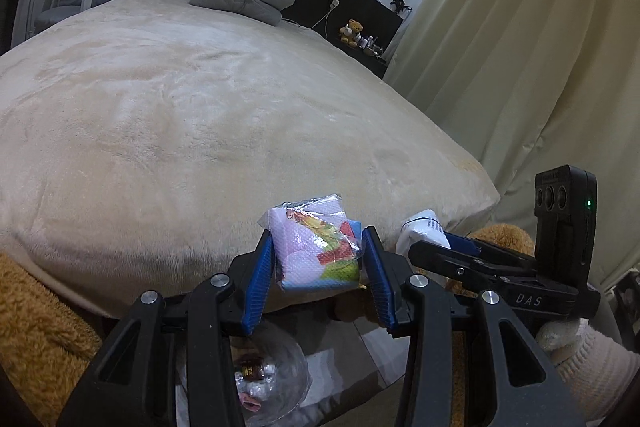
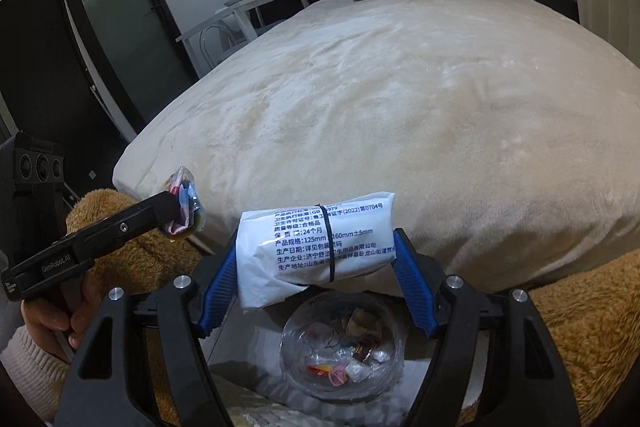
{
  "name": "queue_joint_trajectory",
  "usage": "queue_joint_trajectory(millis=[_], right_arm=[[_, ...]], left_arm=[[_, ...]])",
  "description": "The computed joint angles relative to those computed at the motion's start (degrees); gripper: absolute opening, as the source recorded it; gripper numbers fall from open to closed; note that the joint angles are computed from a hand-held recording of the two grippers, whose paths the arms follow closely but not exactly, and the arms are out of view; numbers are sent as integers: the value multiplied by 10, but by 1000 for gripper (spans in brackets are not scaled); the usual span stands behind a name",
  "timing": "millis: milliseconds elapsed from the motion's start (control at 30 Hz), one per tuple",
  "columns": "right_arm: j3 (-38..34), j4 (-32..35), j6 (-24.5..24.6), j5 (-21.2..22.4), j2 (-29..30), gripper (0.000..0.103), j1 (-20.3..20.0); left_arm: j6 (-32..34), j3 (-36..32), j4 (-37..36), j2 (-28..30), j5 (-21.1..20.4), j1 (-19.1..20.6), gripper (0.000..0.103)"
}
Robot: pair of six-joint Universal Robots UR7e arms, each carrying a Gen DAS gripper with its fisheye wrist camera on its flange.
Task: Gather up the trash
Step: 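Carry the tissue pack and pink wrapper down over the clear bag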
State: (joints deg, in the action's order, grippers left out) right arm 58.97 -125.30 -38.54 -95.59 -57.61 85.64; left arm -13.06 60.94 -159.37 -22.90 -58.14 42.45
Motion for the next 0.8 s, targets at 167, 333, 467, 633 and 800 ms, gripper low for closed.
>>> queue_joint_trajectory(millis=[167, 333, 467, 633, 800], right_arm=[[12, 8, -4, -38, -1, 71, 0], [14, 42, 3, -52, -3, 71, -1], [21, 64, 20, -61, -8, 71, -2], [26, 76, 24, -76, -10, 71, -3], [-4, 110, 56, -77, 7, 71, -7]], left_arm=[[-27, 34, 8, -12, 10, -8, 43], [-62, 58, 37, -21, 15, -14, 43], [-85, 55, 85, -21, 12, -15, 43], [-106, 53, 130, -21, 15, -14, 43], [-118, 56, 141, -23, 2, -8, 43]])
